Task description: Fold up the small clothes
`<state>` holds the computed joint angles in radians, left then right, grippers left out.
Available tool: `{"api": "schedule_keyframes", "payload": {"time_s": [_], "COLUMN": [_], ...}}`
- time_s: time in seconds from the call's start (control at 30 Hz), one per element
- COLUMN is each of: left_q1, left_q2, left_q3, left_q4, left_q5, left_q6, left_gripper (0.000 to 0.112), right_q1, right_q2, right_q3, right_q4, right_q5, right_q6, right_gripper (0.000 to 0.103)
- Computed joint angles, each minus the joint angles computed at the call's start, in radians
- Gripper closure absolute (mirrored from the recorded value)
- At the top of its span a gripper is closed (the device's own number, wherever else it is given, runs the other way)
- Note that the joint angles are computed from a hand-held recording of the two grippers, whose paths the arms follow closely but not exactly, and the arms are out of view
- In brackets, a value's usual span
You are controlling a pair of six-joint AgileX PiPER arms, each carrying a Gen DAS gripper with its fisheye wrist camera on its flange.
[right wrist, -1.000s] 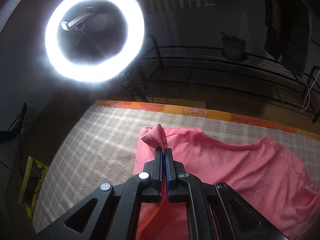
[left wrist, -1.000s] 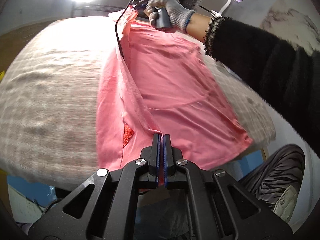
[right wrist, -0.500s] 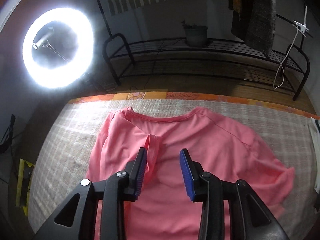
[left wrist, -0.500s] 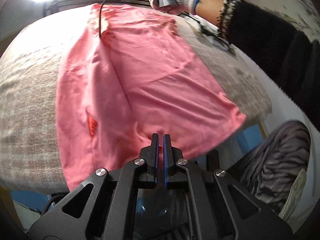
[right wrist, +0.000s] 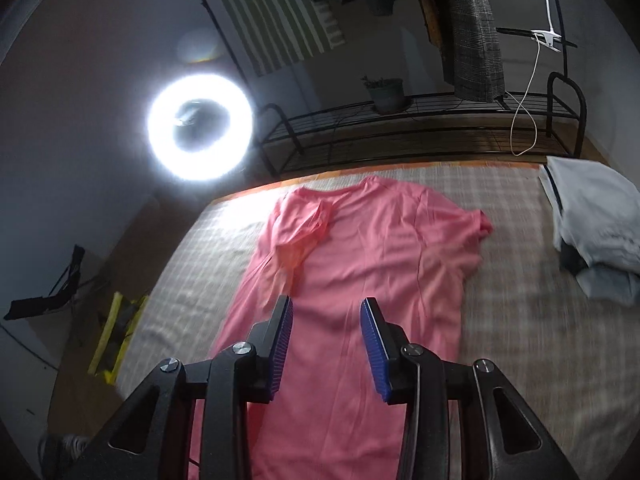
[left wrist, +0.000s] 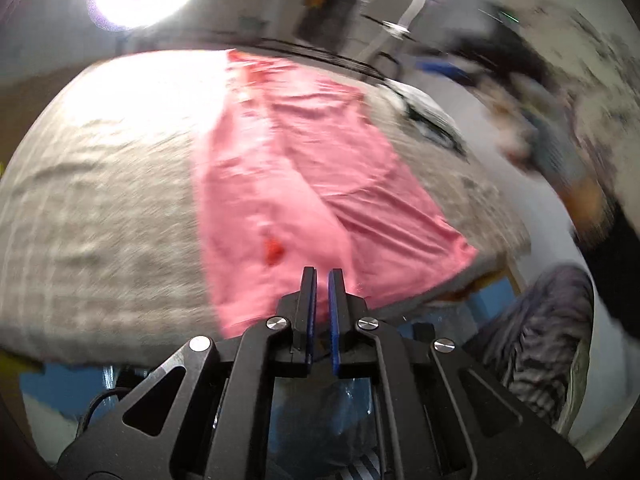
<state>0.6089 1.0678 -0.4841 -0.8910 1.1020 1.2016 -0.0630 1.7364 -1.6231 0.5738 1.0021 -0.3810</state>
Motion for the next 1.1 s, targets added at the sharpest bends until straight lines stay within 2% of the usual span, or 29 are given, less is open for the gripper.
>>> {"api": "schedule_keyframes", "payload": {"time_s": [0.1, 0.2, 0.33, 0.47, 0.6, 0.67, 0.87, 1.0, 1.1], "left_q1": [0.068, 0.084, -0.008, -0.203, -0.491, -0.625, -0.837, -1.078, -1.176], "left_q2": [0.083, 0.142, 0.083, 0.011, 0.009, 0.025, 0.055, 0.120, 0.208], "left_q3": [-0.006, -0.017, 0.011, 0.045, 0.071, 0.084, 0.095, 0.025, -0.044], "left_q4": [0.010, 0.018, 0.010, 0.003, 0.052, 0.116, 0.010, 0.074, -0.016], "left_q5": [-0.034, -0.048, -0.114, -0.258, -0.459, -0.554, -0.674, -0.788, -0.815], "left_q6": [-0.006, -0.026, -0.055, -0.133, -0.266, -0.375, -0.456, -0.627, -0.595], "left_gripper": [0.109, 0.109, 0.109, 0.109, 0.109, 0.109, 0.109, 0.109, 0.109], "right_q1": [-0.050, -0.110, -0.130, -0.165, -0.227, -0.284, -0.422, -0.552, -0.651], "right_q2": [-0.190, -0.347, -0.435, -0.446, -0.469, -0.467, -0.461, -0.452, -0.438], "right_q3": [0.206, 0.380, 0.528, 0.598, 0.616, 0.612, 0.587, 0.570, 0.560], "right_q4": [0.053, 0.101, 0.057, 0.032, 0.060, 0.102, 0.177, 0.249, 0.291], "right_q5": [0.014, 0.027, -0.018, -0.049, -0.065, -0.036, 0.020, 0.090, 0.135], "right_q6": [-0.088, -0.178, -0.212, -0.233, -0.308, -0.337, -0.402, -0.486, -0.532], "right_gripper": [0.065, 0.065, 0.065, 0.065, 0.065, 0.065, 0.064, 0.062, 0.062]}}
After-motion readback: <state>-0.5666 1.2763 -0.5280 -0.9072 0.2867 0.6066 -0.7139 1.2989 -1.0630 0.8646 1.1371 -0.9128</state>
